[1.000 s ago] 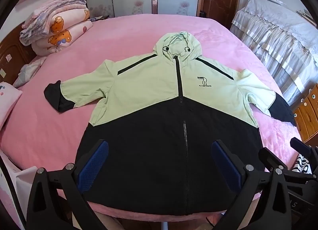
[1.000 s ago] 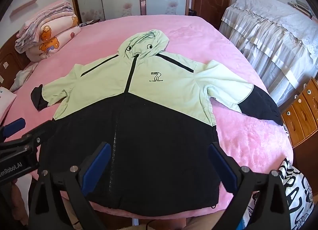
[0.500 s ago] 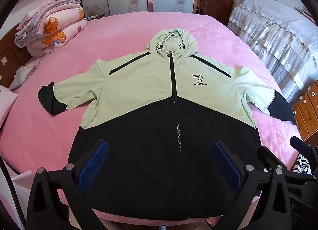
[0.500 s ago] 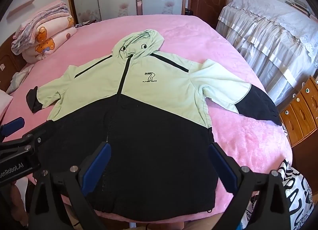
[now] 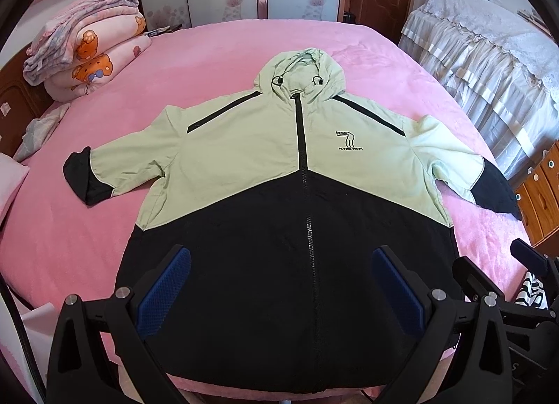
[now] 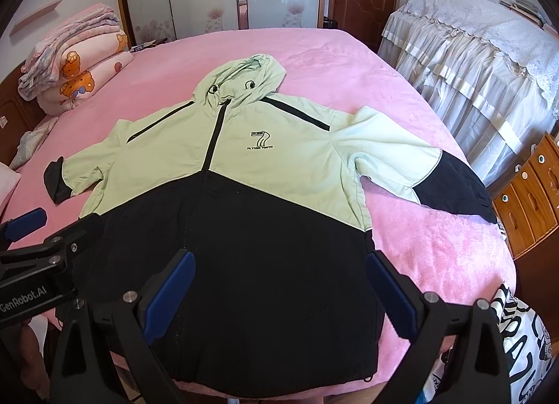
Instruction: Fold large clothes
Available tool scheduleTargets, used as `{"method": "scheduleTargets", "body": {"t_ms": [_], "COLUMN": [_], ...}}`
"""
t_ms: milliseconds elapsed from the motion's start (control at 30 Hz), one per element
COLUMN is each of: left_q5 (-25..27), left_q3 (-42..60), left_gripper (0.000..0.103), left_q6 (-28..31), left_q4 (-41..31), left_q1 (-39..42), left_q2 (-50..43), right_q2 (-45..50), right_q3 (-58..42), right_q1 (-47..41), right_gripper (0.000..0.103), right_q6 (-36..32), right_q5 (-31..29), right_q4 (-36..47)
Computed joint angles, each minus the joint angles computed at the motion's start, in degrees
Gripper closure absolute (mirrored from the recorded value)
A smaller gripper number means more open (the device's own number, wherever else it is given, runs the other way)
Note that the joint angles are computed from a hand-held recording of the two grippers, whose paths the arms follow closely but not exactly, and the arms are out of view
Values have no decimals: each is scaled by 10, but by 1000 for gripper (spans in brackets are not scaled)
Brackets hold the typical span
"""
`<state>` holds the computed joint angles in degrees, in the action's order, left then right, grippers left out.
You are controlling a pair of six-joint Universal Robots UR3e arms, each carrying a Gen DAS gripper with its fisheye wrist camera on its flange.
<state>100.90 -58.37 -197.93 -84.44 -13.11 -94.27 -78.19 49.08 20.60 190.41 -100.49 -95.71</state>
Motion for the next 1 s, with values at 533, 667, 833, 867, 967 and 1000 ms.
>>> {"method": "scheduleTargets", "body": {"t_ms": [533, 667, 833, 867, 967, 1000], "left_q5": [26, 28, 36, 36, 39, 40], "left_q3": [7, 7, 16, 16, 19, 20], "left_gripper": [0, 0, 0, 0, 0, 0], "left_q6": [-13, -14, -19, -20, -22, -23], "left_q4": [-8, -7, -14, -14, -17, -19], "left_q1": [-29, -31, -40, -41, -43, -45], "left_q2": [2, 1, -3, -2, -4, -3], "right_q2": [-43, -52, -60, -61, -61, -62], "right_q3": [60, 71, 81, 82, 82, 83], "right_q1": [-8, -13, -18, -19, -19, -19], "right_gripper": [4, 4, 4, 4, 4, 4], "right_q6": [2, 0, -2, -2, -3, -2], "right_q5": [7, 13, 18, 19, 19, 20], "right_q4": [-35, -40, -43, -44, -44, -45]}}
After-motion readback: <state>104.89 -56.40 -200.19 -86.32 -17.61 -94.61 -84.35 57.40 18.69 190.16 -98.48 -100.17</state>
